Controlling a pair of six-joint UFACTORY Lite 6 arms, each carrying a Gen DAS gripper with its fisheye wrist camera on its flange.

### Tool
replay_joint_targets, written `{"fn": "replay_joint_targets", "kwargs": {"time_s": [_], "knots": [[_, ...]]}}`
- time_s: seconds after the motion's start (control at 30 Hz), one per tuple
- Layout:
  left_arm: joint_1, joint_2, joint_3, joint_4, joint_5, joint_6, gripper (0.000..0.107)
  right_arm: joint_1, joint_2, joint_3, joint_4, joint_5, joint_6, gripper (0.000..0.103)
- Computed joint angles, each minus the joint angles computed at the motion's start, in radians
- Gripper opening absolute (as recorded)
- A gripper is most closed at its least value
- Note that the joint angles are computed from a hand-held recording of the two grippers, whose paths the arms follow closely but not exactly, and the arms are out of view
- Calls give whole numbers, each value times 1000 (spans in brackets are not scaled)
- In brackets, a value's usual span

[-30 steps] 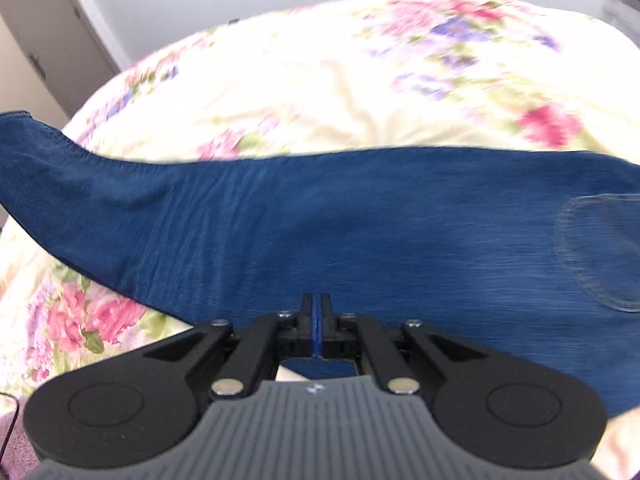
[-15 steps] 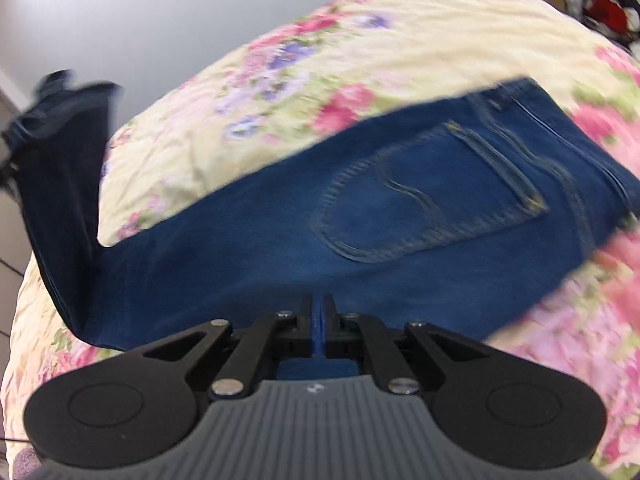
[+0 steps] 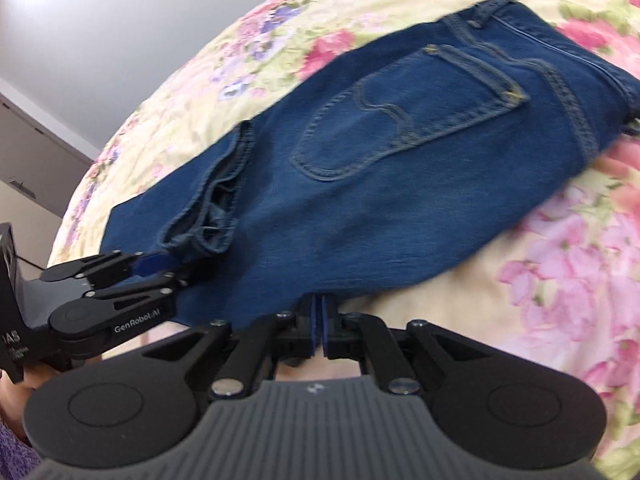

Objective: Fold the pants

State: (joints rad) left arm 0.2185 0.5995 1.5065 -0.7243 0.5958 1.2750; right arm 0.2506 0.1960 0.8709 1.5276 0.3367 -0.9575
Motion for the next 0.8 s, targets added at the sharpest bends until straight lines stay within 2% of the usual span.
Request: {"fn": "replay_joint_targets", "kwargs": {"time_s": [0.07,0.1,0.13,0.23,0.27,0.3,0.33,0.53,0.63,0.73,0.8], "knots": [[21,15,36,-7,86,17,58,28,25,42,20,-3,6,15],[33,17,43,-22,118,39,58,40,35,63,25,-4,20,29],[45,22,55,-36,158,54,58,49,38,73,34,-6,32,36],[95,45,117,-63,273,66,58,65,46,97,93,7,36,37],[116,71,167,-67,321,55,58,66,53,103,138,20,17,40],[138,82,200,-70,351,45,58,67,62,115,163,37,30,46],[155,92,230,-74,356,32,58,67,85,137,183,53,44,53],[260,180,426,-63,307,-29,58,120,235,290,297,80,77,73],[306,285,581,-28,320,-92,58,147,338,370,375,108,88,73],[345,388,725,2,344,-127,58,182,421,453,393,43,100,68],[367,464,832,19,369,-153,58,187,462,479,491,28,28,64]]}}
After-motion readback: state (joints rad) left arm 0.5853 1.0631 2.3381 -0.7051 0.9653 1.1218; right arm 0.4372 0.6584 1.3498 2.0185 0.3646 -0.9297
